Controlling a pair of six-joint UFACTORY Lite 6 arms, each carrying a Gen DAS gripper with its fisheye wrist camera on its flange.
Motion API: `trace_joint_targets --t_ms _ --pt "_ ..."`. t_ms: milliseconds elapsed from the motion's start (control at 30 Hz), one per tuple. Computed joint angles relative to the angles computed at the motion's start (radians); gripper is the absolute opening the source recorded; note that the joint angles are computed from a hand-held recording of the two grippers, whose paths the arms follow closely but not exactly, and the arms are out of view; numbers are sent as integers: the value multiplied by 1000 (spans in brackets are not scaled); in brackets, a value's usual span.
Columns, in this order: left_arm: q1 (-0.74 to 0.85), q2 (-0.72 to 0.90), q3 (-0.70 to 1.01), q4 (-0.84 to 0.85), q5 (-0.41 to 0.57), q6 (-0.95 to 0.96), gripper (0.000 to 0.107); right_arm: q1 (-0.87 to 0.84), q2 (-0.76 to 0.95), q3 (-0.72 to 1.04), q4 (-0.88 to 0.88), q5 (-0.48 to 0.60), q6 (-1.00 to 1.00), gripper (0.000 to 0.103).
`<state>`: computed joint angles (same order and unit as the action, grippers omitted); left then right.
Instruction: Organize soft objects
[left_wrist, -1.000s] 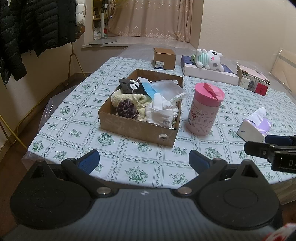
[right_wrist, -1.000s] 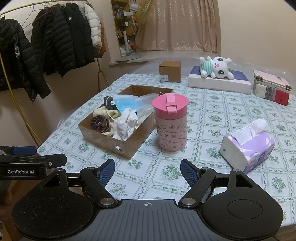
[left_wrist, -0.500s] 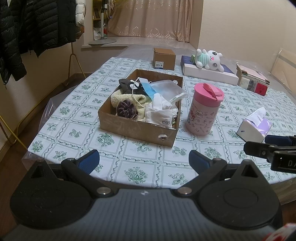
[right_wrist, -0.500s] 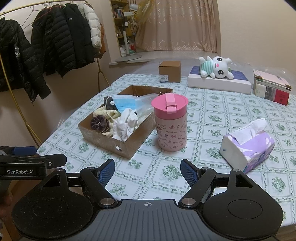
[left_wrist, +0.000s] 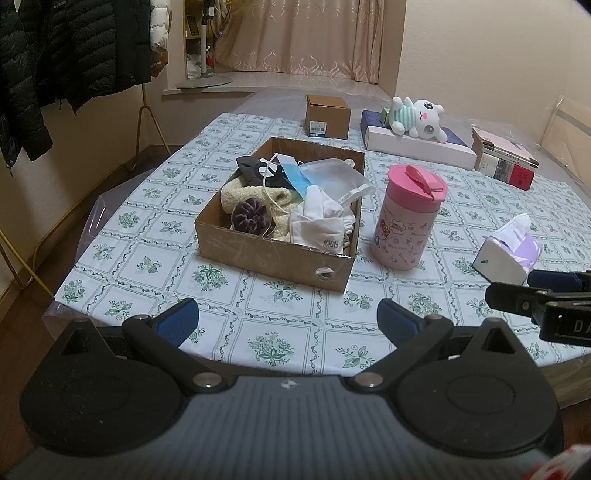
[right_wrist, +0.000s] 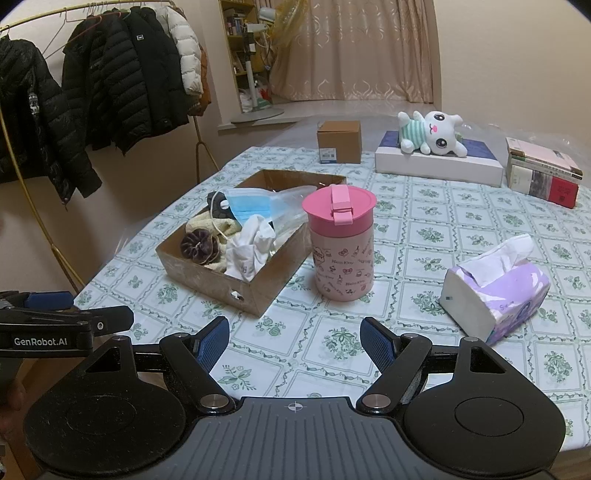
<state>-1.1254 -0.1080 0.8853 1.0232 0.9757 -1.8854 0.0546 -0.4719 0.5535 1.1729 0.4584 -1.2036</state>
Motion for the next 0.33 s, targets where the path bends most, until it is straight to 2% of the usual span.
trace_joint_targets --t_ms 333 --pt "-15 -5 -35 55 -30 -71 102 1 3 -4 14 -3 -9 78"
